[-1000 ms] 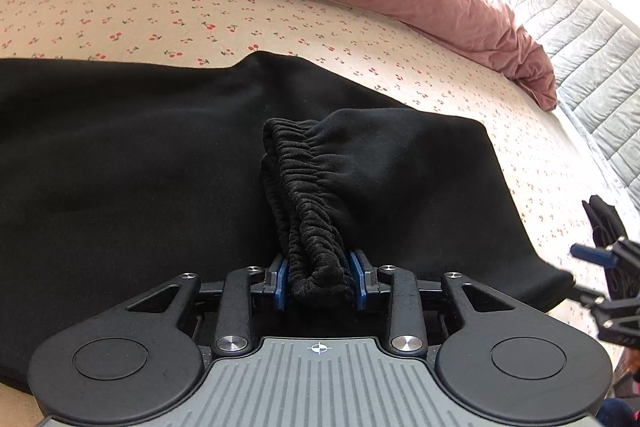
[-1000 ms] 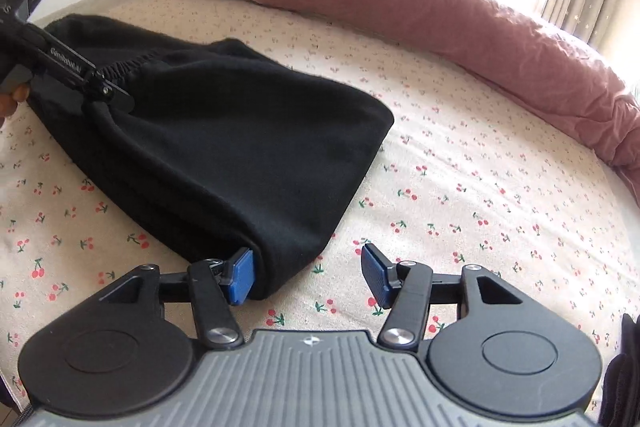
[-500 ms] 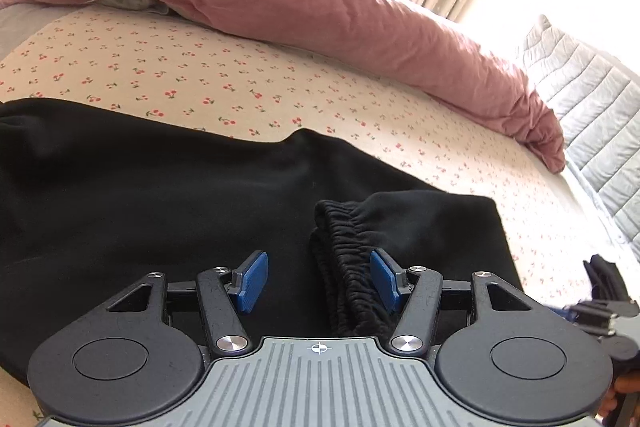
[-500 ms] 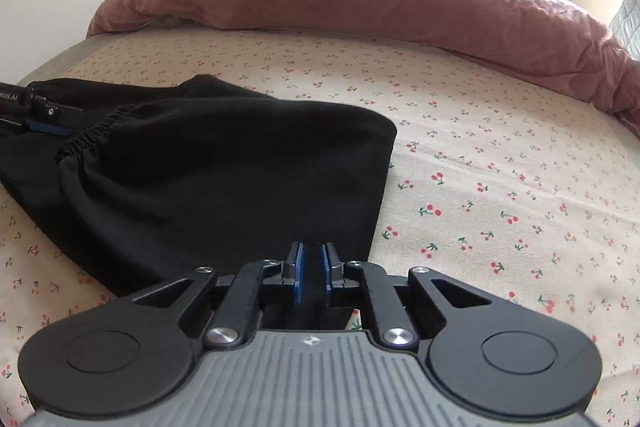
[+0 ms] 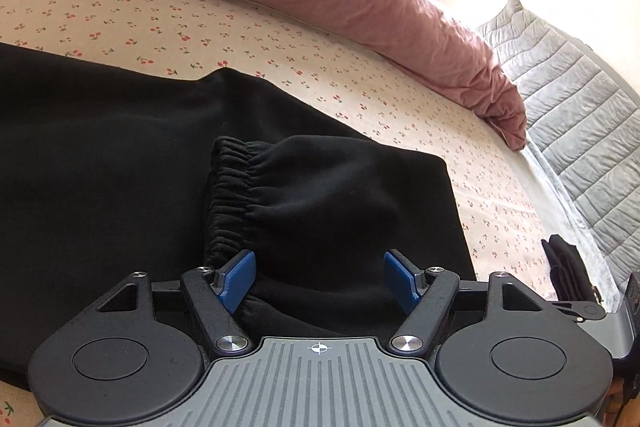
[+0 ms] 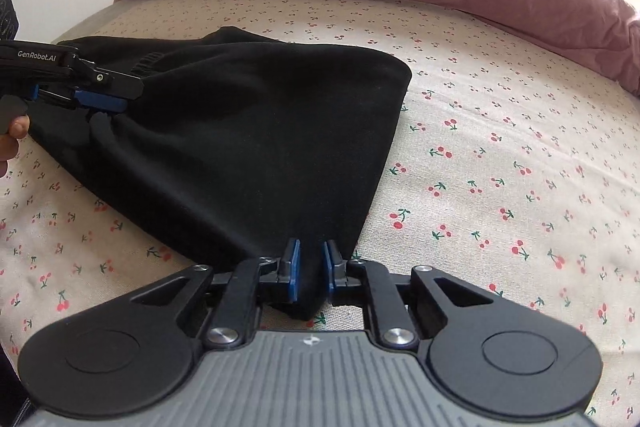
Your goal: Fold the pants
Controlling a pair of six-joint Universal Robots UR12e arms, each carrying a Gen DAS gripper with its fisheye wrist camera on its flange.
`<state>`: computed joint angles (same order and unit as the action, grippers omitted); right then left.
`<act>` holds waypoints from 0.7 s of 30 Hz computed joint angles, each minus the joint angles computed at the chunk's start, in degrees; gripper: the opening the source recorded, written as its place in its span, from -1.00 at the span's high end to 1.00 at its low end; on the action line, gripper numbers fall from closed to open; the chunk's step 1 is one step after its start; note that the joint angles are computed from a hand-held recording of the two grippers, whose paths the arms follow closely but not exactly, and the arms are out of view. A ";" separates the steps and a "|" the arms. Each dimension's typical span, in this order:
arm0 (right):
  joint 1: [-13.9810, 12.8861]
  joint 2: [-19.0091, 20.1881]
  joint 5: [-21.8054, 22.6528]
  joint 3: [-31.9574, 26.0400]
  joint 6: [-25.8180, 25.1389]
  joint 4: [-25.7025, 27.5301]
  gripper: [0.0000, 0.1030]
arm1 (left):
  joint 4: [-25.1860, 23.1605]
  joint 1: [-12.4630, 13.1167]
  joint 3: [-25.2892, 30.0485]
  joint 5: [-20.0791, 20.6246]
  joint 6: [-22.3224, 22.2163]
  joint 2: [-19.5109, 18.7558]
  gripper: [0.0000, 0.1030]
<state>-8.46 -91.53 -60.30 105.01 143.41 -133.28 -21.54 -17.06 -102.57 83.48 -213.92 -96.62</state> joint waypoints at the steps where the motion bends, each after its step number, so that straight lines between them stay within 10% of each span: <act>1: 0.07 0.06 -1.82 0.32 2.71 -2.85 0.88 | 0.19 0.12 -0.17 -0.09 -0.06 0.23 -0.39; 7: 0.63 3.37 3.63 -1.26 14.08 -14.08 0.86 | 3.59 -0.23 -0.93 6.52 -0.50 1.31 -0.44; 11: 3.29 9.29 8.32 -6.88 19.89 -14.84 0.79 | 1.11 1.32 -1.01 2.44 -5.09 0.83 -0.44; 21: 8.37 11.87 -7.28 -8.83 21.74 -16.70 0.69 | -0.56 2.18 -2.42 5.43 -3.80 1.72 -0.46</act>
